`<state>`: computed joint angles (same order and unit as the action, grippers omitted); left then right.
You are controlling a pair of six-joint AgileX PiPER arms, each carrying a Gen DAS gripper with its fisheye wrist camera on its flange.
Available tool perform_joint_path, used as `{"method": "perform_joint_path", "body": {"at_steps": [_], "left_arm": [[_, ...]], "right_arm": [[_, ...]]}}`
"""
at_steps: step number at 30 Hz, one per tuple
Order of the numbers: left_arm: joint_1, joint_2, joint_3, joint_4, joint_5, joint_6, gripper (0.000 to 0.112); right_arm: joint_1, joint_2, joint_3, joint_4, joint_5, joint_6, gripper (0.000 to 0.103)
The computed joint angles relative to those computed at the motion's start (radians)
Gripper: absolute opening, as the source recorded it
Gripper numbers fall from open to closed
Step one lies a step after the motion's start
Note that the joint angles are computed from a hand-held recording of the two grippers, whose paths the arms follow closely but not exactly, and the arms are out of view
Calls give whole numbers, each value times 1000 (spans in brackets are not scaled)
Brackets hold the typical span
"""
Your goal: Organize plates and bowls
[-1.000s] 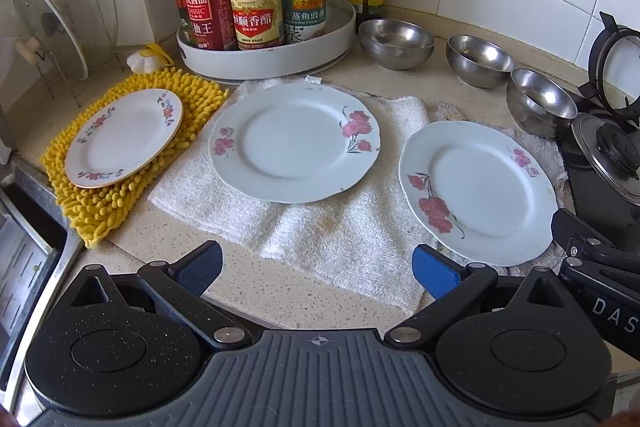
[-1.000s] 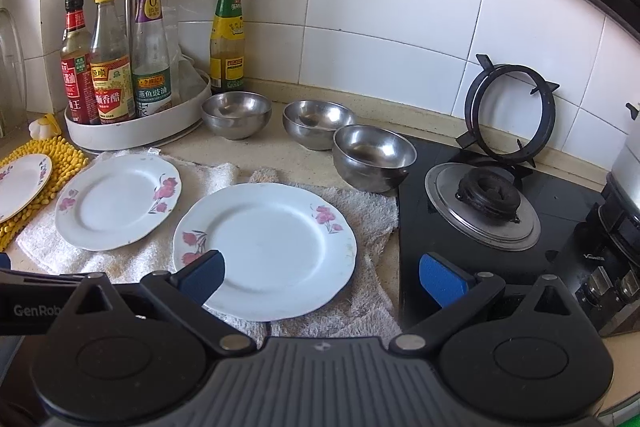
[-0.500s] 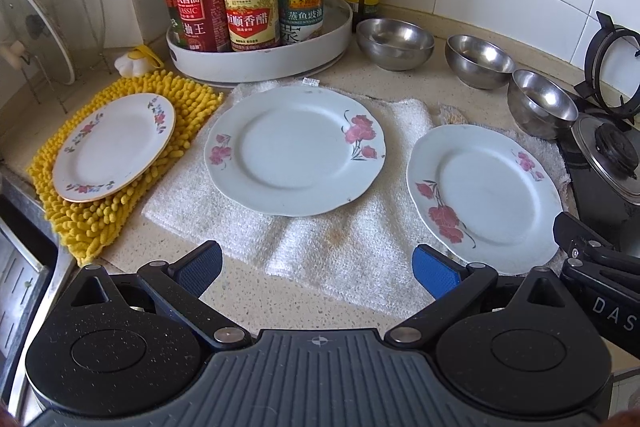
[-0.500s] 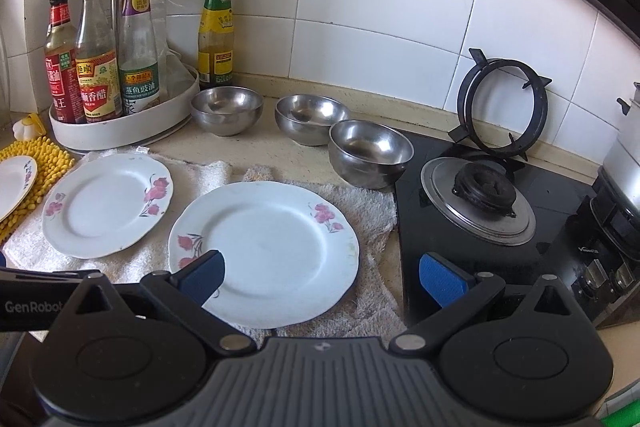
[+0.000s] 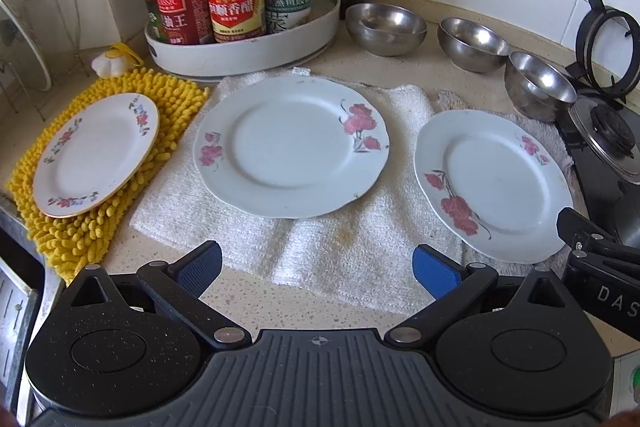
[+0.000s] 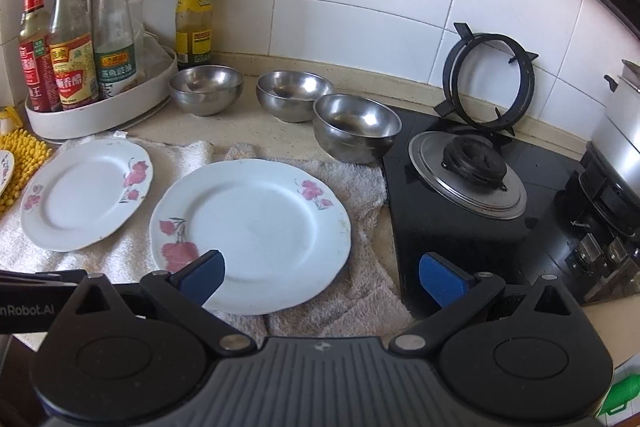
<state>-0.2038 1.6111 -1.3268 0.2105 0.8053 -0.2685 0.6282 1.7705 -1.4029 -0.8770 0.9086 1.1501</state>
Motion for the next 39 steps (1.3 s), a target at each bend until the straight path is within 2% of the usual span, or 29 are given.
{"method": "perform_joint_path", "body": {"at_steps": [5, 14, 21, 24, 27, 28, 29, 33, 39], "left_arm": [[-3, 27, -15, -20, -21, 34, 103], [-32, 98, -82, -40, -23, 65, 103], [-42, 161, -119, -105, -36, 131, 103], [-56, 192, -148, -74, -27, 110, 102], [-61, 215, -178, -86, -13, 110, 101], [-65, 221, -186, -88, -10, 113, 101], [-68, 228, -194, -88, -7, 117, 101], [-66, 261, -232, -128, 11, 148, 96], [-84, 299, -280, -94, 24, 111, 96]], "right_arm": [[-49, 10, -10, 14, -47, -34, 103], [-170, 54, -23, 107, -182, -218, 103], [-256, 89, -39, 264, -285, -410, 101], [-293, 114, -62, 390, -314, -528, 100], [-344, 135, -80, 592, -347, -696, 87], [-358, 142, -88, 647, -352, -742, 82], [-370, 150, -94, 701, -359, -786, 80], [-390, 173, -118, 786, -356, -869, 80], [-418, 208, -165, 893, -327, -983, 77]]}}
